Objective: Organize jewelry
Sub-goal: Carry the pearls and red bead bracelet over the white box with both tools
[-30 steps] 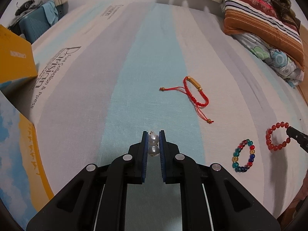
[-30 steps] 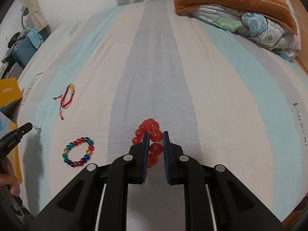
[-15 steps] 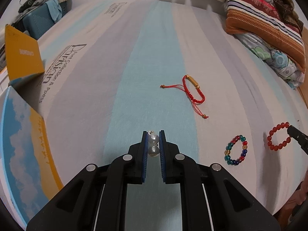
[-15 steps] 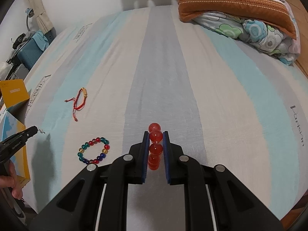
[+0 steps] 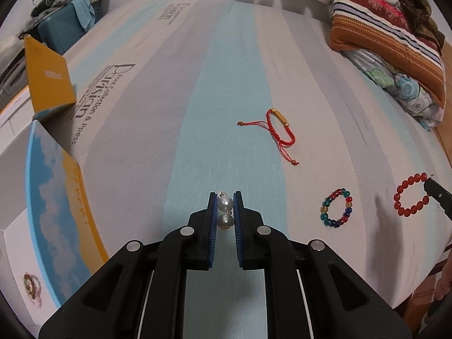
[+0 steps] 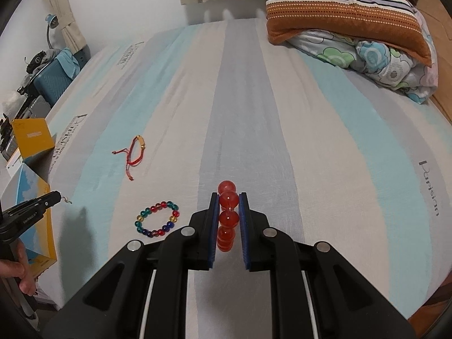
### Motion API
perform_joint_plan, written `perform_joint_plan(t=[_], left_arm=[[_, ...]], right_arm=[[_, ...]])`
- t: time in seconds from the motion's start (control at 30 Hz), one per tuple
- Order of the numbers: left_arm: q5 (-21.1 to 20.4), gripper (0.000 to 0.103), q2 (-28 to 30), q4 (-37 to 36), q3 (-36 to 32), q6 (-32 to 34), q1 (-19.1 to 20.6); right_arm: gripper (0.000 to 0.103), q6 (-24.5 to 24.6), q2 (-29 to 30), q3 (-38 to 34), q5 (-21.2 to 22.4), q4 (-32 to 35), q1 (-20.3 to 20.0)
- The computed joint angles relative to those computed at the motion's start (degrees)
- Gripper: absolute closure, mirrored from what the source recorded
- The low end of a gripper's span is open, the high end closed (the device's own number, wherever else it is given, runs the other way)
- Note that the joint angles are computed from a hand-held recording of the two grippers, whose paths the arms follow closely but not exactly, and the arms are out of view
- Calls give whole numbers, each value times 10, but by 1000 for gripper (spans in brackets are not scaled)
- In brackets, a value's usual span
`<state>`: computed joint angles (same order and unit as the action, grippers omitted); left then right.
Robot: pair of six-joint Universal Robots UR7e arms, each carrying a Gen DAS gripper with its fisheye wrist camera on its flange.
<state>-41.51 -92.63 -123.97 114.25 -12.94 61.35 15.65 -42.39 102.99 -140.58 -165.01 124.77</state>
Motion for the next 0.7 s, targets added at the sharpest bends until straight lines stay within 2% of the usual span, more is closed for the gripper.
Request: perform_joint_plan(t=[0.7], left_arm=[[20,93,-88,134,-15,-63,-52]], right_arm=[[90,19,4,-36,-5,51,62]])
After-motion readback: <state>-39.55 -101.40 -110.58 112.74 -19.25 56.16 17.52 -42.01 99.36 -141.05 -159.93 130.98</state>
